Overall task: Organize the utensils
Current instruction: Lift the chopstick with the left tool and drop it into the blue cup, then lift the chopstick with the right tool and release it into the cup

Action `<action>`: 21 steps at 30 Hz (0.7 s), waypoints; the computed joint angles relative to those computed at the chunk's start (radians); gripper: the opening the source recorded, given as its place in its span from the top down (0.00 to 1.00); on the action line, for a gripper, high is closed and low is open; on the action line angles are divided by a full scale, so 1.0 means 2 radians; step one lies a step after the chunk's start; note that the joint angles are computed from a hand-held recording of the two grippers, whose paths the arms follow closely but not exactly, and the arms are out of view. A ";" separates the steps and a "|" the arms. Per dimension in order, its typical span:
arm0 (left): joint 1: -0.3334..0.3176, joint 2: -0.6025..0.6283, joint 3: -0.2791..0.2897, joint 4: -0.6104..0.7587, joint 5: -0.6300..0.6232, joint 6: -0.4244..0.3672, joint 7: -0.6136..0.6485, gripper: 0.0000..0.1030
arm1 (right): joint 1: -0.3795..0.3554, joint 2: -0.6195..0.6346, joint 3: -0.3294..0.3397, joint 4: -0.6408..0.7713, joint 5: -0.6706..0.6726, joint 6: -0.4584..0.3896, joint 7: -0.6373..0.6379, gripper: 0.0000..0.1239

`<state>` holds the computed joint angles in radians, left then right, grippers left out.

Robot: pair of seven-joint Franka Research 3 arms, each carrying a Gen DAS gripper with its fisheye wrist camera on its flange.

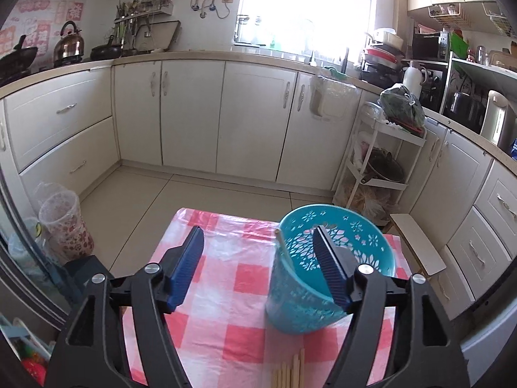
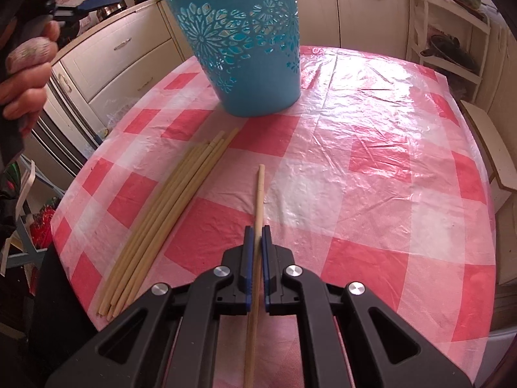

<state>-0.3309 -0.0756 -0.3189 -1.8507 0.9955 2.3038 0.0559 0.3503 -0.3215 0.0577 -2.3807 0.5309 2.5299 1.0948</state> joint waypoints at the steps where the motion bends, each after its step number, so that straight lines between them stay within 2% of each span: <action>1: -0.001 -0.018 0.000 -0.020 -0.005 -0.003 -0.009 0.25 | -0.003 -0.002 0.007 -0.003 -0.016 0.007 0.004 0.96; 3: 0.000 -0.052 -0.002 -0.066 -0.027 -0.001 -0.022 0.24 | -0.004 -0.003 0.015 -0.008 -0.035 0.020 0.010 0.96; 6: 0.002 -0.092 -0.006 -0.128 -0.075 0.007 -0.028 0.24 | 0.004 -0.004 0.002 -0.009 -0.012 0.020 0.008 0.96; 13: 0.004 -0.160 -0.017 -0.236 -0.165 0.029 -0.038 0.24 | 0.046 -0.066 -0.054 -0.013 0.164 0.035 -0.091 0.96; 17: 0.003 -0.190 -0.020 -0.276 -0.203 0.040 -0.045 0.24 | 0.073 -0.053 -0.072 0.051 0.272 0.060 -0.162 0.96; 21: 0.006 -0.205 -0.028 -0.289 -0.221 0.040 -0.050 0.24 | 0.080 0.017 -0.066 0.159 0.370 0.095 -0.221 0.96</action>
<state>-0.3199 -0.4864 -0.3746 -2.4292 0.5543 2.3839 -0.0433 0.5110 -0.2885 -0.0737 -2.0623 1.2703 2.7197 0.6532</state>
